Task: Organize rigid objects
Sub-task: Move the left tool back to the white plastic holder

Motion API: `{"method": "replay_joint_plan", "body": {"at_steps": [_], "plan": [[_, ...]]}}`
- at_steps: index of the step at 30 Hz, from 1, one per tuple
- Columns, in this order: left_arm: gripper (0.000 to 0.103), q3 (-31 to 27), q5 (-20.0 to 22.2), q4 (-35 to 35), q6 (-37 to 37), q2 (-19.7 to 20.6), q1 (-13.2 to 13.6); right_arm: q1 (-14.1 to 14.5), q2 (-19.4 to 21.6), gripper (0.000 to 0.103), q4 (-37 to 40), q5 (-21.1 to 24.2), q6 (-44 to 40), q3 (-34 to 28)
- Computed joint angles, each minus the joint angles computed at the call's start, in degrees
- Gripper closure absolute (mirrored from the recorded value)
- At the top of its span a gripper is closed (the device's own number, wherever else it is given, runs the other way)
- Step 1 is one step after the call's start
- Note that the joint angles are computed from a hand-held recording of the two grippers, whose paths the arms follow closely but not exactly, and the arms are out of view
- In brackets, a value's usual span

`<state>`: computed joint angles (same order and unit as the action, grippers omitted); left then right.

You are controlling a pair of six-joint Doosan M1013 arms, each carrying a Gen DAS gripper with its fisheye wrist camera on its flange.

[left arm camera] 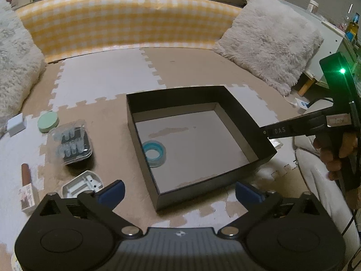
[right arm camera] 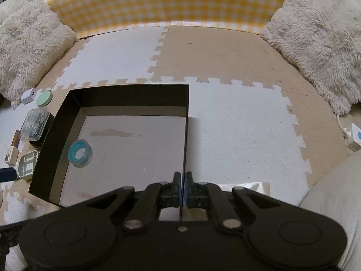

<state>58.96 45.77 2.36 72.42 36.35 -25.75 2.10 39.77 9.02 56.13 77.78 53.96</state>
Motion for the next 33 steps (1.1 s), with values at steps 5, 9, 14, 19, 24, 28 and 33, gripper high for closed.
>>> {"method": "replay_joint_plan", "body": {"at_steps": [5, 9, 14, 19, 24, 28, 33], "plan": [[0.000, 1.1, 0.2, 2.5, -2.8, -1.2, 0.1, 0.0, 0.0, 0.099, 0.0, 0.1, -0.2, -0.1], [0.000, 2.4, -1.3, 5.8, -7.0, -2.6, 0.6, 0.0, 0.0, 0.099, 0.0, 0.1, -0.1, -0.1], [0.000, 3.9, -3.6, 8.4, -13.0, -4.1, 1.6, 0.0, 0.0, 0.099, 0.0, 0.1, -0.1, -0.1], [0.000, 4.2, -3.5, 10.8, -19.4, -4.6, 2.4, 0.0, 0.0, 0.099, 0.1, 0.1, -0.1, -0.1], [0.000, 3.2, 0.8, 11.7, -25.4, -3.8, 3.1, 0.0, 0.0, 0.099, 0.1, 0.1, -0.1, 0.0], [0.000, 2.1, 4.6, 7.2, -27.8, -2.4, 4.2, 0.0, 0.0, 0.099, 0.1, 0.1, -0.1, 0.0], [0.000, 1.2, 8.9, 3.4, -30.3, -0.9, 5.0, 0.0, 0.0, 0.099, 0.1, 0.2, 0.0, 0.0]]}}
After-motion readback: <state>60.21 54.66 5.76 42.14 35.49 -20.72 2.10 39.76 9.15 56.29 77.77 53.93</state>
